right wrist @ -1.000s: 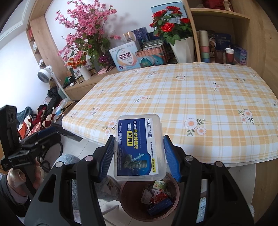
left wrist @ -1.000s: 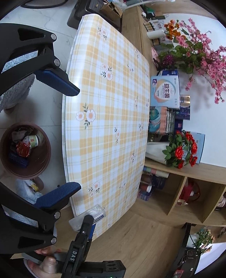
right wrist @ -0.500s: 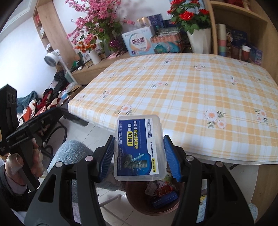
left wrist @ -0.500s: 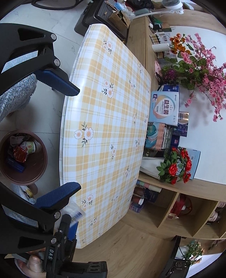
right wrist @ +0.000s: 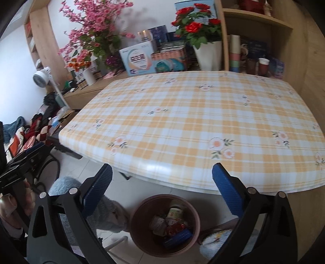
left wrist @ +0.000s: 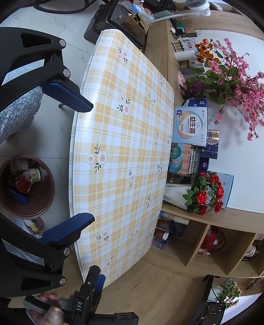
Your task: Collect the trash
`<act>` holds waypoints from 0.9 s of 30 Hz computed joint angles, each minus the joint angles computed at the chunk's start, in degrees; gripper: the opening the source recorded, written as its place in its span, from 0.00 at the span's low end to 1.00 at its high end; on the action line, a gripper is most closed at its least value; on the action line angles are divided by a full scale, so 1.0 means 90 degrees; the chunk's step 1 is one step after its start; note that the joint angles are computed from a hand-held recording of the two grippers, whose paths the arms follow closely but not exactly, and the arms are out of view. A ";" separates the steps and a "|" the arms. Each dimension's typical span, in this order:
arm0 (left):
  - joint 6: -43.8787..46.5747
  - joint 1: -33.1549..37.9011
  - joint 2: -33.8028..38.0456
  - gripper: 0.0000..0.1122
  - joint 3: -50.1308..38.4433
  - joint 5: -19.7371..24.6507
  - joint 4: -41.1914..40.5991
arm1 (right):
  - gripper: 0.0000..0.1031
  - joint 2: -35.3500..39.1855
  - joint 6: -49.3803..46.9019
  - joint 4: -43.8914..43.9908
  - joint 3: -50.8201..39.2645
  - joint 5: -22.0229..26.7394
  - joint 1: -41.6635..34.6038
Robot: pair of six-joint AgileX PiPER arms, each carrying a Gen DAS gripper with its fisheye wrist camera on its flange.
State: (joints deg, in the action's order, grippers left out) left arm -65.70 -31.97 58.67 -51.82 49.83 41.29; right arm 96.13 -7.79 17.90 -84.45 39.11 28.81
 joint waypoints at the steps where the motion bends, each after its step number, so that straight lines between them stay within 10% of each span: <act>1: -0.0016 -0.0045 0.0026 0.86 -0.0045 0.0041 0.0045 | 0.94 -0.0024 0.0046 -0.0085 -0.0001 -0.0019 -0.0019; 27: 0.1654 -0.0877 0.1413 0.86 -0.3261 0.1232 0.0942 | 0.94 -0.0280 0.1110 -0.1987 -0.2189 0.0962 -0.0177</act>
